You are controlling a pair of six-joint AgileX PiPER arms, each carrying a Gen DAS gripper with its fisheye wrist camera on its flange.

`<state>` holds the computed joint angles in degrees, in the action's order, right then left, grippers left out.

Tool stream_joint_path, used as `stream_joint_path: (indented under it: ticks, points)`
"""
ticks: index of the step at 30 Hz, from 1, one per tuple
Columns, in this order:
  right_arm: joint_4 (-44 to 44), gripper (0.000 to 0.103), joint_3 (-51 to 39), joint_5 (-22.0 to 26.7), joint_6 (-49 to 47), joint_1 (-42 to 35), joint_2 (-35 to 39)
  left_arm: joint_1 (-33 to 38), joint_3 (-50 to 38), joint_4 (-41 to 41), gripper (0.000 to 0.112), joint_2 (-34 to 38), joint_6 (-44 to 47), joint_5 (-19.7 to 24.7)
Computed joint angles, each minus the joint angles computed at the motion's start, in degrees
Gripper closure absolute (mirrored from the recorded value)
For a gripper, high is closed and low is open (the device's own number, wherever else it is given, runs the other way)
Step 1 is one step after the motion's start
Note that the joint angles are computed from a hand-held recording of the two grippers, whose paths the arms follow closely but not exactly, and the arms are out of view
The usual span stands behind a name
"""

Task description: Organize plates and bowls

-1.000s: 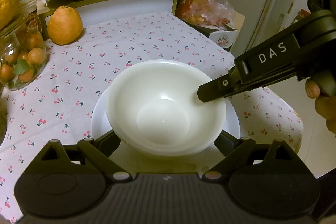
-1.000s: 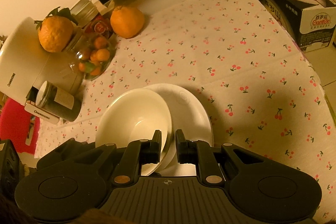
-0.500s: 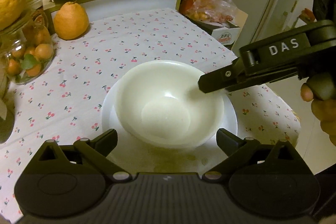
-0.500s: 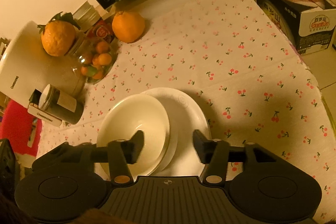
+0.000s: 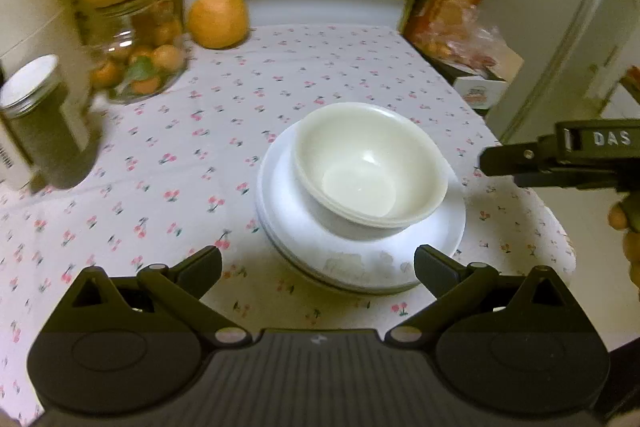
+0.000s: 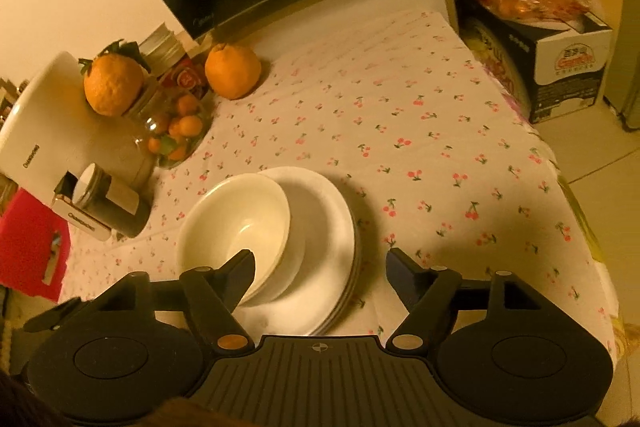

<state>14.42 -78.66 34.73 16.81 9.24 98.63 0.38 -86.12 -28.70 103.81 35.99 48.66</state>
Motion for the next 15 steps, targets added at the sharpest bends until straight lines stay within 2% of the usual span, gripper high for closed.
stream_joint_path:
  ticks: [3, 6, 12, 15]
  points:
    - [-2.81, 0.029, 2.62, -0.99, 2.08, 1.21, -2.34, -0.89, 2.3, 3.02, 0.01, -2.08, -4.77, -1.99]
    - [-7.04, 0.022, 5.43, -2.3, 5.16, 2.98, -4.57, -1.95, 3.63, 6.97, 0.01, -3.27, -10.8, -2.52]
    - [-19.5, 0.022, 9.91, -3.16, 15.95, 7.21, -7.52, -5.09, 8.43, 15.43, 0.01, -7.0, -19.72, -6.63]
    - [-25.11, 0.015, 11.1, -3.0, 20.65, 9.23, -8.15, -6.1, 9.71, 18.06, 0.009, -8.06, -23.15, -7.43]
